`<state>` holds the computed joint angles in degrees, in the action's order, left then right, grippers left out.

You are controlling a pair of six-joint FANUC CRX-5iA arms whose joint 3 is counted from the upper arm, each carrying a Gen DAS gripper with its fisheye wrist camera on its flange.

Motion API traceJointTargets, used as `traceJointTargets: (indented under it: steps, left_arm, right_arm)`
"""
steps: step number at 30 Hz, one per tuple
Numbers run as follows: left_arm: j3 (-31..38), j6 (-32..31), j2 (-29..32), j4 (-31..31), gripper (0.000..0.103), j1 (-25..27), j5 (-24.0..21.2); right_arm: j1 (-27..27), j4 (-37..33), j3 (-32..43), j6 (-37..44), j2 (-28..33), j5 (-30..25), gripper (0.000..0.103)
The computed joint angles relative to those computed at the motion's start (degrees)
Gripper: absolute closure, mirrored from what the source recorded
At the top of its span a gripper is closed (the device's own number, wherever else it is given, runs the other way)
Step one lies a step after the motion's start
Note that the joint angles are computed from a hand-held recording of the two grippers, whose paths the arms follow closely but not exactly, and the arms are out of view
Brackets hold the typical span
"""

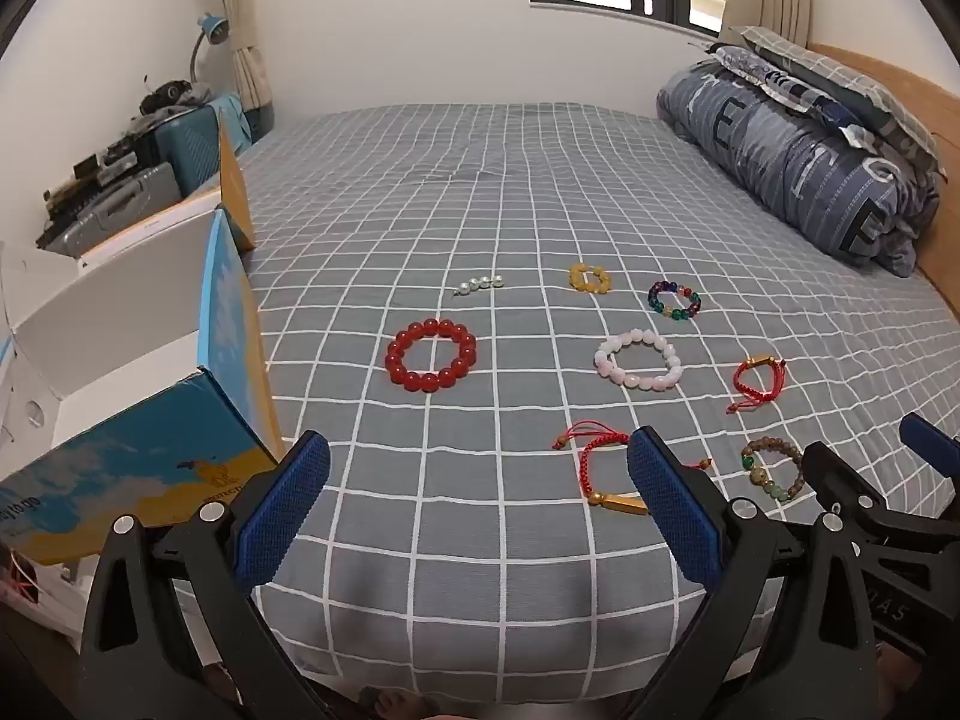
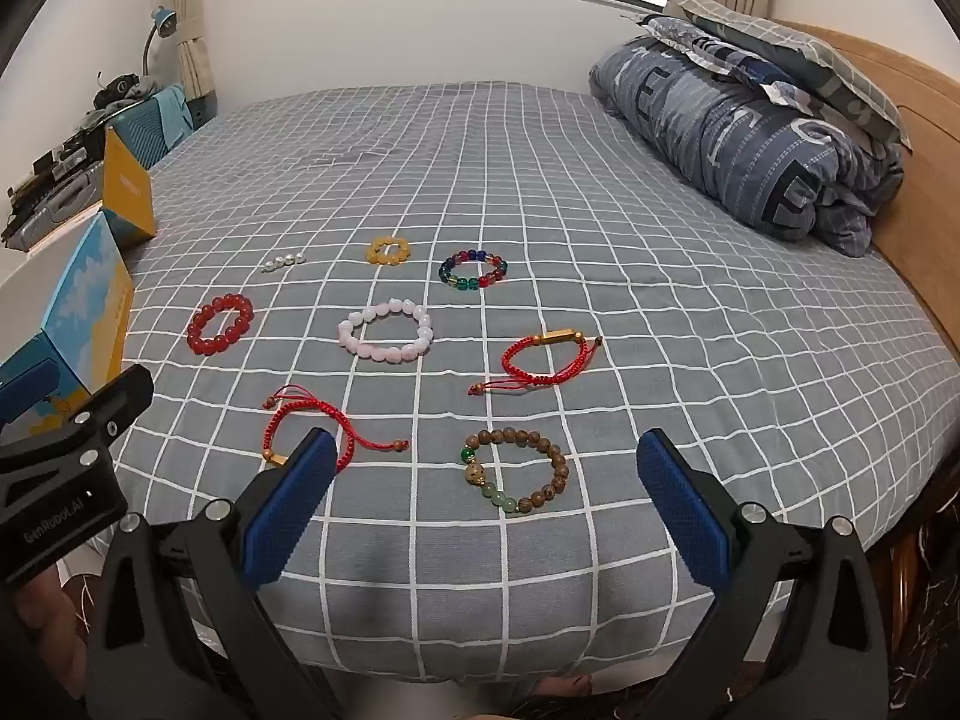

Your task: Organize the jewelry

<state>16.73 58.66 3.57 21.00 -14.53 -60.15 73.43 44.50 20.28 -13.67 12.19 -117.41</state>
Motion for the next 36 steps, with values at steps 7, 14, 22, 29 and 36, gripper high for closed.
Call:
traceJointTargets:
  steps: [7,14,22,29,36]
  left_arm:
    - [0.1,0.1,0.1,-0.2,0.006,0.0,0.2]
    - [1.4,1.2,0.8,-0.5,0.006,-0.1,-1.2]
    - [-1.0,-0.4,-0.3,0.3,0.006,-0.1,1.0]
    - [-1.0,-0.6,-0.6,0.2,0.006,-0.2,1.0]
    - [-1.0,-0.5,-0.6,0.0,0.006,-0.3,1.0]
  right_arm:
    - [0.1,0.1,0.1,0.1,0.0,-0.2,0.006]
    - [0.2,0.1,-0.4,-0.1,-0.2,-0.1,0.006]
    - [0.5,0.3,0.3,-0.1,0.0,-0.6,0.006]
    - [0.6,0.5,0.1,-0.2,-0.2,-0.7,0.006]
    - [0.9,1.0,0.4,-0.1,-0.1,-1.1,0.006]
